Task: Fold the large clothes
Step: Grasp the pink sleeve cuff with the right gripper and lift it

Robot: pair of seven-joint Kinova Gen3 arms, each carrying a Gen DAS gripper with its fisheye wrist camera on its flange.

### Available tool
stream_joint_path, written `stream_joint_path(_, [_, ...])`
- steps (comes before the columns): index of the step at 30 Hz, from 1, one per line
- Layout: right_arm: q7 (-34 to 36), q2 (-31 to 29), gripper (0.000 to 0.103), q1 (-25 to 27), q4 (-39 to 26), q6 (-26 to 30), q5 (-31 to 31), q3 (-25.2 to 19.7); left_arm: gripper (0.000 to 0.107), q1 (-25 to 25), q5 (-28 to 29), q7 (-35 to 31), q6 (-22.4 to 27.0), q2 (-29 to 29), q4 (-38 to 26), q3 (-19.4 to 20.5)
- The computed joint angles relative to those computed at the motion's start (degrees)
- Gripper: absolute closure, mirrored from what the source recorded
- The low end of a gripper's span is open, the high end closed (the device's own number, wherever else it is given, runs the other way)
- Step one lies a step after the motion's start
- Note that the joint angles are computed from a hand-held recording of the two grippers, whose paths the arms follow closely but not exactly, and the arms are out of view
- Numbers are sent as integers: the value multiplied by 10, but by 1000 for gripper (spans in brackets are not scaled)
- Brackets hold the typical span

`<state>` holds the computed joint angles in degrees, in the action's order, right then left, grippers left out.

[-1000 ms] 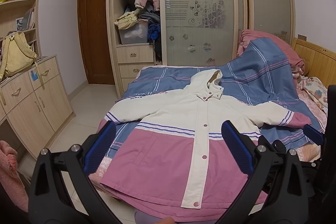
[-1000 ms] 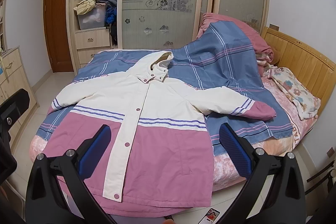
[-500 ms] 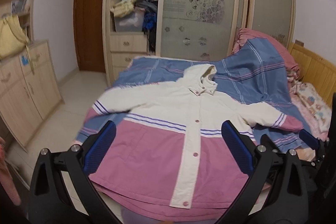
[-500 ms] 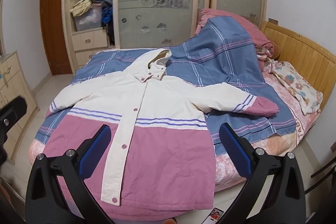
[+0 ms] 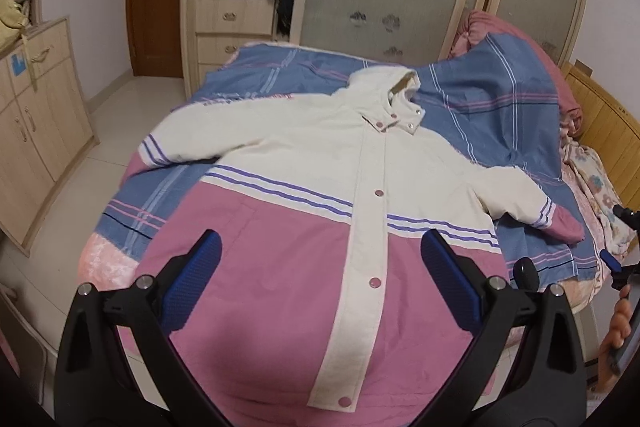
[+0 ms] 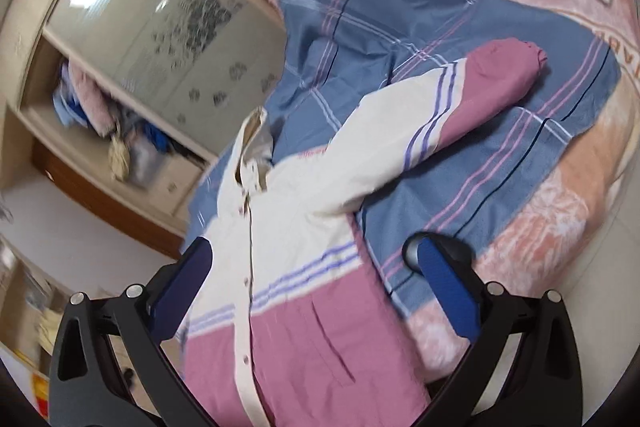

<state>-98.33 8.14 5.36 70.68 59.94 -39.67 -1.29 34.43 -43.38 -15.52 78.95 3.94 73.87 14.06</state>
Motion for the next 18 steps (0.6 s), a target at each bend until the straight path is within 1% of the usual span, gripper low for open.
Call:
stream_joint_path(1, [17,13,1,13,-9,7,-14,7,7,-11,18,-12,-20,5,0,-6])
stream_joint_path(2, [30,28,1,17,-19,4,-19,24,7,-20,32,-21,-37,9,0,-12])
stream_joint_path(3, [34,38,1,16,-26,-3,-14,34,7,-26,41,-30,-48,16,-2,-16])
stream_joint_path(4, [30,49,1,23,-37,-11,-2,33,7,-30,47,-38,-57,24,-5,-20])
stream_joint_path(5, [32,60,1,40,-40,-24,0,22,7,-32,50,-47,-63,33,-9,-25])
stream_joint_path(7, [8,100,1,69,-69,-25,10,16,7,-34,58,-64,-67,50,-20,-35])
stream_joint_path(9, [-19,148,1,94,-113,-4,13,14,7,-37,71,-82,-75,64,-26,-47])
stream_joint_path(10, [-31,164,1,103,-125,-2,20,12,7,-39,78,-87,-80,66,-26,-53])
stream_joint_path(12, [-69,199,1,103,-165,12,58,24,7,-45,94,-98,-86,77,-31,-62])
stream_joint_path(14, [-95,240,11,102,-210,37,89,31,7,-48,106,-107,-89,87,-36,-70])
stream_joint_path(15, [-103,260,20,110,-229,47,90,22,7,-49,111,-113,-87,93,-42,-74])
stream_joint_path(16, [-106,276,24,124,-239,54,82,6,7,-49,116,-119,-87,98,-45,-77])
stream_joint_path(17, [-111,297,25,138,-251,60,71,-12,7,-49,120,-125,-85,103,-51,-80])
stream_joint_path(18, [-114,310,25,142,-259,66,69,-20,7,-48,123,-130,-83,108,-56,-82])
